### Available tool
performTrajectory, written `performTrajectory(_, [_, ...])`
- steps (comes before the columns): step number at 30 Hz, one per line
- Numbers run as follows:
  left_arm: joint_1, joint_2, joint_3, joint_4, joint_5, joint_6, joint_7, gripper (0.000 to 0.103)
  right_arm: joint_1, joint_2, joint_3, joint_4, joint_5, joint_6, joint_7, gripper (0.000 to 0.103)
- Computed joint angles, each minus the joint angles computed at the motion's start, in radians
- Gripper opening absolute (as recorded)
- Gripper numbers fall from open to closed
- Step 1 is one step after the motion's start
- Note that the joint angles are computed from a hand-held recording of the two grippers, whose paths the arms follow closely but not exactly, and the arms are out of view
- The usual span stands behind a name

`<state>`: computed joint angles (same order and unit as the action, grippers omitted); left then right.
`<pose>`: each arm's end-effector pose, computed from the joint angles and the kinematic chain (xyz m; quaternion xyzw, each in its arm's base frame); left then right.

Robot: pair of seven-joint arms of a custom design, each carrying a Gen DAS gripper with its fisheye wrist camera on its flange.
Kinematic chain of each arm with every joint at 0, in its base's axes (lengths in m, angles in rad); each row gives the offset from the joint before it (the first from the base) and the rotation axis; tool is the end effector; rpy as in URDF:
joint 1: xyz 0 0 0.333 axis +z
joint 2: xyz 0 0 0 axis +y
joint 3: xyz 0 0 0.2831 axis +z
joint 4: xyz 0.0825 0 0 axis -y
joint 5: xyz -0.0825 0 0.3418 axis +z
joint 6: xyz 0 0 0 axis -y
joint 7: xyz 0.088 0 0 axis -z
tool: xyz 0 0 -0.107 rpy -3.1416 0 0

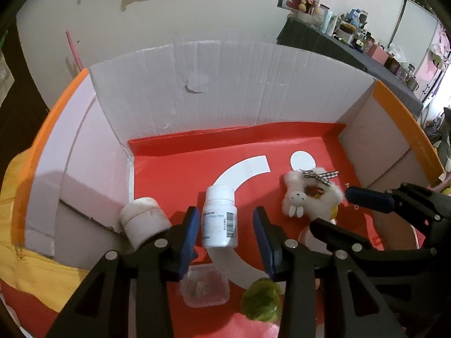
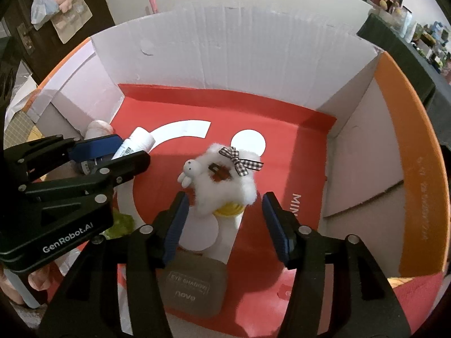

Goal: Organize objects
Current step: 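Lower and release the pill bottle with the left gripper while the right releases the sheep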

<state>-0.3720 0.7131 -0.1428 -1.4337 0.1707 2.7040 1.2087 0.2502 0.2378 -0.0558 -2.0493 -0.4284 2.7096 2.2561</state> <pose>0.6272 -0.3331 0.3356 -0.5985 0.7509 -0.2567 0.1101 0.5668 0.1278 0.3626 -0.6383 0.7301 -0.1948 0.1467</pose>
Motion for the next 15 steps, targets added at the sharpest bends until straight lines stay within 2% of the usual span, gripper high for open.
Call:
performTrajectory(5, [-0.001,-0.049,0.009,-0.073,0.012,0.045,-0.013,0.047,-0.009,-0.038,0.011,-0.036,-0.028,0.011,0.026,0.059])
performTrajectory(6, [-0.006,-0.052,0.012,-0.077,0.016,0.049,-0.018,0.047,0.015,-0.015,-0.012,-0.004,-0.010,0.017,0.011,0.059])
performTrajectory(8, [-0.009,-0.077,0.018,-0.114,0.027,0.073,-0.027,0.048,0.011,-0.004,0.001,0.016,-0.033,0.009,0.037,0.060])
performTrajectory(12, [-0.032,-0.136,0.053,-0.200,0.070,0.133,-0.078,0.060,0.031,-0.028,-0.009,-0.007,-0.088,0.028,0.094,0.065])
performTrajectory(15, [-0.054,-0.126,0.067,-0.170,0.096,0.129,-0.118,0.063,0.037,-0.041,-0.012,-0.026,-0.131,0.048,0.143,0.067])
